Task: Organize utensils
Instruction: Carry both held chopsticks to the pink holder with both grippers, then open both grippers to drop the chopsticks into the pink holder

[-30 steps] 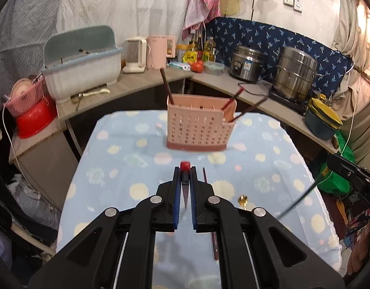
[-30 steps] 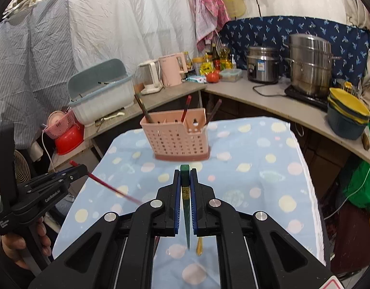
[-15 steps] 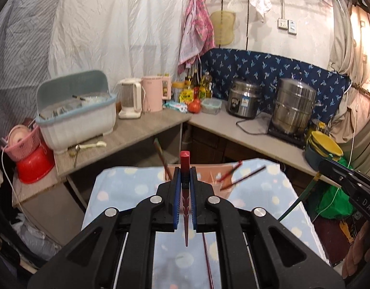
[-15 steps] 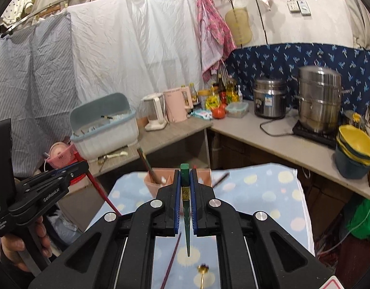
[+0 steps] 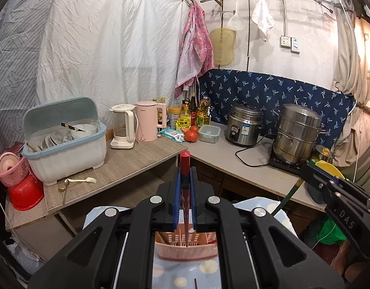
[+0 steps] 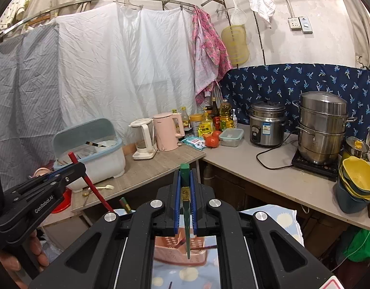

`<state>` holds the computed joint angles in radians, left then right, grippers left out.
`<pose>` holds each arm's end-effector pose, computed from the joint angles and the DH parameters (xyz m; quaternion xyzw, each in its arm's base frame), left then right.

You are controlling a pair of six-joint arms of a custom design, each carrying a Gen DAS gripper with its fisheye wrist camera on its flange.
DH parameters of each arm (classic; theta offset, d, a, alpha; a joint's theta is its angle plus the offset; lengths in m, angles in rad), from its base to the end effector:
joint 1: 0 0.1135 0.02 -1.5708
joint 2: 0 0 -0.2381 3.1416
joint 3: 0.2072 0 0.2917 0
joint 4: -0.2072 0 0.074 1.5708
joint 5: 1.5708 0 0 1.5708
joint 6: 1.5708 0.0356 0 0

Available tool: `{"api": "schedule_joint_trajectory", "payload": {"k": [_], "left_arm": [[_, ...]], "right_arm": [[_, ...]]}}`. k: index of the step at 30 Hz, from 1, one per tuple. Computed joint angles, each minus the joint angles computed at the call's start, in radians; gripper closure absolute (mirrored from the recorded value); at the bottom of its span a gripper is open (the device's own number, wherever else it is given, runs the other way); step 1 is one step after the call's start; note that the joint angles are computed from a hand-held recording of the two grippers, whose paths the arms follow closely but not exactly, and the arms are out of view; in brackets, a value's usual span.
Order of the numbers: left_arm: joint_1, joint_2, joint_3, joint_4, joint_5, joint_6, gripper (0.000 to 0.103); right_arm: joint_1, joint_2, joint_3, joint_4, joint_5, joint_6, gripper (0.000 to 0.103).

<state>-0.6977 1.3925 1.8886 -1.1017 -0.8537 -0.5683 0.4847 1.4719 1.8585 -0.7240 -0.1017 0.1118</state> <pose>0.2321 -0.1595 0.4810 -0.1396 0.8170 0.0458 0.5575 0.3005 0.1623 0.4774 -0.1799 0.7952 0.2094 0.5399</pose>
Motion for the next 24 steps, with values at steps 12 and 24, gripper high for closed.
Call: {"api": "schedule_joint_trajectory", "payload": {"k": [12,24], "left_arm": [[0.154,0.054,-0.098,0.147,0.156,0.057,0.096],[0.224,0.05,-0.232,0.222,0.248,0.041,0.096]], "right_arm": [[0.022,0.22,0.124,0.034,0.043,-0.006,0.096],[0.044,0.338,0.147,0.044,0.053,0.005,0.096]]}}
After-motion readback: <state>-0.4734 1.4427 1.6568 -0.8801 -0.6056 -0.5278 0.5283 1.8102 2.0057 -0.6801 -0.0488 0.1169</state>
